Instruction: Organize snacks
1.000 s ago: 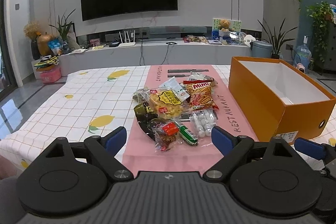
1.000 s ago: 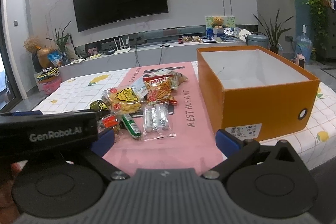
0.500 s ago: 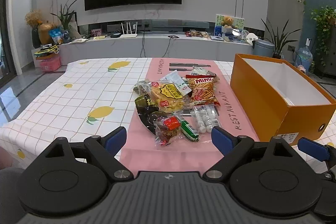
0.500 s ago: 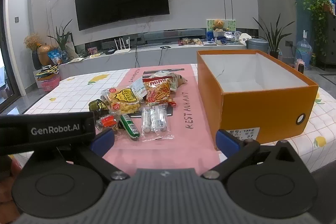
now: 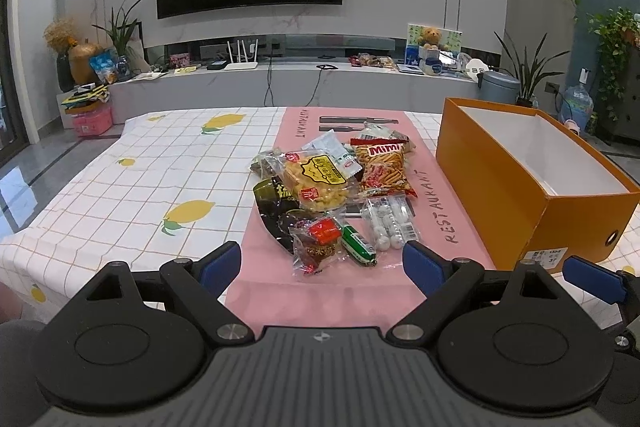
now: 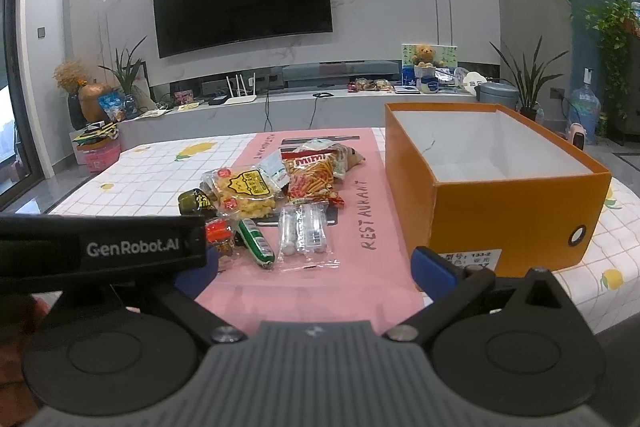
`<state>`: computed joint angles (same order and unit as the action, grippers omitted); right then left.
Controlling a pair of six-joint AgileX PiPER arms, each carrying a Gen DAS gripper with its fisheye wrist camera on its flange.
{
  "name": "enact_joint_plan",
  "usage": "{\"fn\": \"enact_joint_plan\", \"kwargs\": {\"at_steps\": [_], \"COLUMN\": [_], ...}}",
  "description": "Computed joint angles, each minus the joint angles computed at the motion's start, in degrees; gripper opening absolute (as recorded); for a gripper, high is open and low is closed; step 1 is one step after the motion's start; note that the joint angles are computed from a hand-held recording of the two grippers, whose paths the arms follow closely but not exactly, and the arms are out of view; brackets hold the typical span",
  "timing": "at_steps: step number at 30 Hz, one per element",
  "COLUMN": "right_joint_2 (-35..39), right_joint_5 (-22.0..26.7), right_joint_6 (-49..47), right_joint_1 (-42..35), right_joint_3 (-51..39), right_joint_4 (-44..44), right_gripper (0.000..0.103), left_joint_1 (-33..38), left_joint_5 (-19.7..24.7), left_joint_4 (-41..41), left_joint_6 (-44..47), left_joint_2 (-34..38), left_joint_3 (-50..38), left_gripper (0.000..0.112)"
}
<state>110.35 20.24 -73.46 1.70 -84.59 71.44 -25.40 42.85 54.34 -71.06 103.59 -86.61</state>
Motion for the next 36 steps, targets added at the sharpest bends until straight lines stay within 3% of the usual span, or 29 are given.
{"fn": "enact_joint_plan", "kwargs": {"at_steps": [12, 17, 21, 28, 36], "right_joint_2": [0.2, 2.3, 3.9, 11.7, 26.4], "right_joint_5": [-0.2, 5.8, 6.4, 14.8, 25.9], "right_joint_6": [0.9, 9.1, 11.1, 24.0, 34.2], "right_joint_1": [0.4, -1.0, -1.0, -1.2, 0.1], "right_joint_3": [-0.1, -4.8, -8.0, -21.7, -46.1], "right_joint_4": [-2.1, -9.7, -11.6, -21.1, -28.3], "right_gripper": [0.1, 0.1, 0.1, 0.1, 0.099], "left_joint_1": [0.3, 1.1, 2.9, 6.3, 9.8], "left_joint_5": [0.2, 1.5, 1.5, 2.0, 4.5], "left_joint_4": [-0.8, -0.9, -1.4, -4.0, -5.9], "left_joint_6": [0.9, 2.3, 3.9, 8.2, 17.3], "left_joint_2": [0.4, 1.0, 1.0, 3.8, 10.0], "left_joint_3": [-0.9, -2.0, -3.3, -8.3, -17.4], "left_gripper": [0.103, 0.103, 0.103, 0.103, 0.103]}}
